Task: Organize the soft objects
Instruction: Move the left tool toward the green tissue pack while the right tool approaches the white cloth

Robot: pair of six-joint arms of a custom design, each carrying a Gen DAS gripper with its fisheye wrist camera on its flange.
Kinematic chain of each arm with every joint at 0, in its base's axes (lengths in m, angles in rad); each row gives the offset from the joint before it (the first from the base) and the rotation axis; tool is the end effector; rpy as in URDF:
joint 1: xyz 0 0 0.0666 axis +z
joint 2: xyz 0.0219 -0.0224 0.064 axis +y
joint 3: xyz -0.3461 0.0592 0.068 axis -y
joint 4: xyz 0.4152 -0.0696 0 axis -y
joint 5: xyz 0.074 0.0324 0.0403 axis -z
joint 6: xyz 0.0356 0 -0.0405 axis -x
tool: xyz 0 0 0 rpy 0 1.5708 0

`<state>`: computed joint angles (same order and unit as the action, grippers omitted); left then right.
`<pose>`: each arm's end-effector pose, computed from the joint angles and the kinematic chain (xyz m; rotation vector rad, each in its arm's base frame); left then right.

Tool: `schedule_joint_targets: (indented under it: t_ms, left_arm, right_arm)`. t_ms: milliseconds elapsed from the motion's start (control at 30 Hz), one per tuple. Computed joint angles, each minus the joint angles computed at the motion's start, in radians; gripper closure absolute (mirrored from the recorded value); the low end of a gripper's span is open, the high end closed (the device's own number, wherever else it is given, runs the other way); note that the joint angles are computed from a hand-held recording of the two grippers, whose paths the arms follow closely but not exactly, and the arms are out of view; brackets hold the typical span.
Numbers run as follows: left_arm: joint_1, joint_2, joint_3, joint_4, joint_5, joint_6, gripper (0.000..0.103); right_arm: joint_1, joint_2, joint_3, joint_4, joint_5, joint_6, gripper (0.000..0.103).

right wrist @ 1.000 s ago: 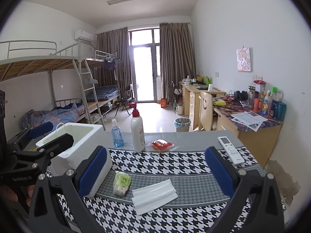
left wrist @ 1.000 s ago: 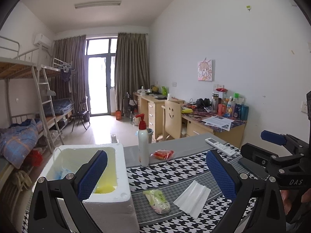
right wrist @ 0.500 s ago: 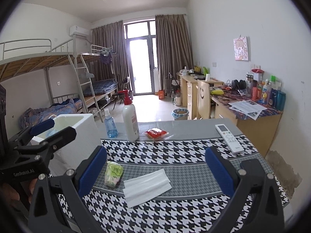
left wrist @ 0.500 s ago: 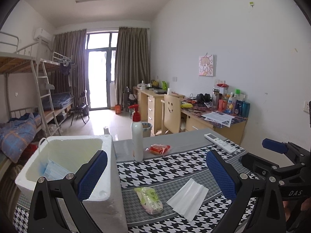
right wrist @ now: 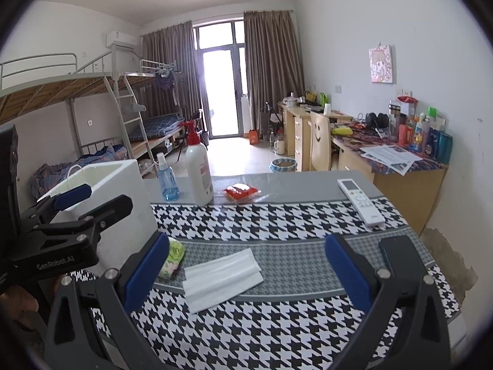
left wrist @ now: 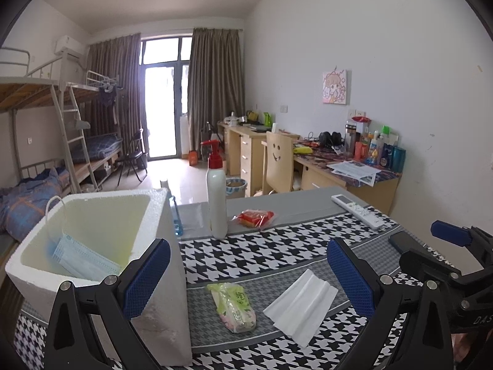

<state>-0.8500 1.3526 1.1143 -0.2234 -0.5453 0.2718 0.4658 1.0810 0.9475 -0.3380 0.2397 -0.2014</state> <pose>0.3503 -0.3714 0.3385 0.2307 1.9523 -0.1796 0.3857 0.1840 0.3632 -0.1189 2.0288 0.1759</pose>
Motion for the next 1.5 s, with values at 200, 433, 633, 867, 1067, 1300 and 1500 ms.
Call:
schedule_joint_targets:
  t_ms: [200,433,633,867,1067,1300,1500]
  left_arm:
    - [-0.008,0.040,0.027,-0.035,-0.027,0.027,0.001]
    - [-0.012,0.076,0.051,-0.067,-0.063,0.068,0.001]
    - [-0.017,0.103,0.068,-0.096,-0.077,0.095,0.001]
    - [-0.015,0.153,0.114,-0.143,-0.095,0.125,0.001]
    - [-0.022,0.200,0.166,-0.199,-0.116,0.154,0.001]
    - [-0.022,0.247,0.208,-0.209,-0.113,0.148,0.001]
    - [-0.018,0.272,0.227,-0.229,-0.165,0.147,0.001]
  right_arm:
    - [-0.015,-0.004,-0.012,-0.018,-0.030,-0.003,0.001]
    - [-0.028,0.001,-0.016,-0.038,-0.064,0.002,0.001]
    - [-0.037,0.019,-0.012,-0.049,-0.094,0.010,0.001]
    - [-0.055,0.025,-0.013,-0.055,-0.118,0.018,0.001]
    - [-0.078,0.048,-0.003,-0.057,-0.143,0.021,0.001]
    - [-0.101,0.067,0.006,-0.056,-0.181,0.030,0.001]
    - [-0.109,0.091,0.018,-0.048,-0.216,0.046,0.001]
